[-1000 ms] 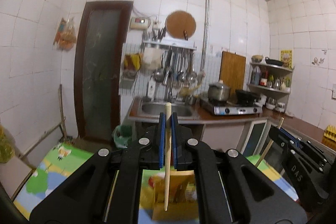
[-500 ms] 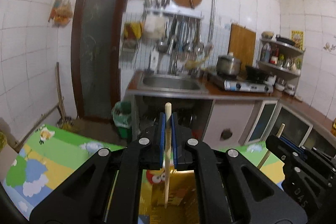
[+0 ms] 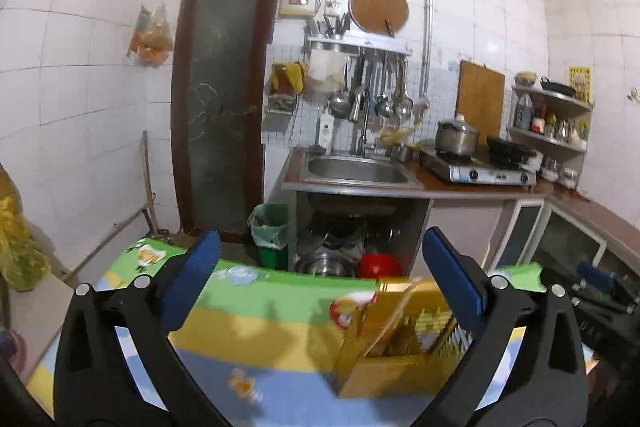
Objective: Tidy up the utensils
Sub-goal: 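Open the left tool over the caddy while the right tool releases its chopstick, then lower the left tool onto another chopstick while the right tool grasps one too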
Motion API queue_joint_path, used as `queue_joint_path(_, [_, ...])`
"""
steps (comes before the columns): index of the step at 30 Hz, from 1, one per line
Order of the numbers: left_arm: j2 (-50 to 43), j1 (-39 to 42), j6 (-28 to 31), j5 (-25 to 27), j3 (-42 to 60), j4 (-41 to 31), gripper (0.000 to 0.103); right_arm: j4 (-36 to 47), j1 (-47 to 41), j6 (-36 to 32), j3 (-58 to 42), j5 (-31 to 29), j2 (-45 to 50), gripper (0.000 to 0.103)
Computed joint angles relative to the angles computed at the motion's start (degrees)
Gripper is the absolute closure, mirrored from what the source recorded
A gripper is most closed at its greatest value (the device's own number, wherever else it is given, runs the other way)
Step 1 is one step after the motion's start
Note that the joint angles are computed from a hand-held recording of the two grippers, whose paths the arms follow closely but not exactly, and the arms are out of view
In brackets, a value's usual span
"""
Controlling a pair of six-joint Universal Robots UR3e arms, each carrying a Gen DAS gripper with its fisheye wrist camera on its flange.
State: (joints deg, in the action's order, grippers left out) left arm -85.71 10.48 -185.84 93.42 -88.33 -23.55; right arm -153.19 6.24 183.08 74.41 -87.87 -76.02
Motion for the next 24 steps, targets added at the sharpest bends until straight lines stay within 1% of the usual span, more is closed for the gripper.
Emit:
queue_joint_path(1, [2.67, 0.80, 0.78, -0.86, -2.41, -0.94, 0.005, -0.12, -0.12, -0.28, 1.66, -0.08, -1.18, 0.026])
queue_joint_path(5, [10.74, 2.88, 2.77, -2.22, -12.18, -2.64, 0.005, -1.73, -0.54, -0.67, 15.50, -0.23, -8.44, 0.026])
queue_joint_path(9, [17.95, 7.86, 3.81, -7.81, -23.78, -5.18, 0.005, -4.22, 0.28, -0.51, 26.04, -0.80, -10.40, 0.026])
queue_joint_path(11, [19.38, 9.07, 4.70, -8.80, -28.27, -5.28, 0.005, -5.05, 0.89, -0.37, 29.64, -0.84, -10.17, 0.026])
queue_joint_path(14, [19.57, 9.95, 6.15, -9.21, -34.49, -4.79, 0.005, -6.38, 2.00, -0.28, 33.35, -1.60, -8.53, 0.026])
queue_joint_path(17, [18.99, 9.64, 6.83, -9.25, -38.52, -3.79, 0.005, -7.52, 3.27, 0.01, 35.55, -2.97, -6.31, 0.026])
queue_joint_path(22, [13.73, 7.30, 6.98, -8.36, -40.64, -2.68, 0.005, -7.22, 4.36, 1.19, 35.86, -4.27, -3.76, 0.026])
queue_joint_path(24, [11.93, 6.68, 7.16, -7.98, -41.12, -2.18, 0.005, -6.58, 4.19, 1.44, 35.59, -3.92, -3.21, 0.026])
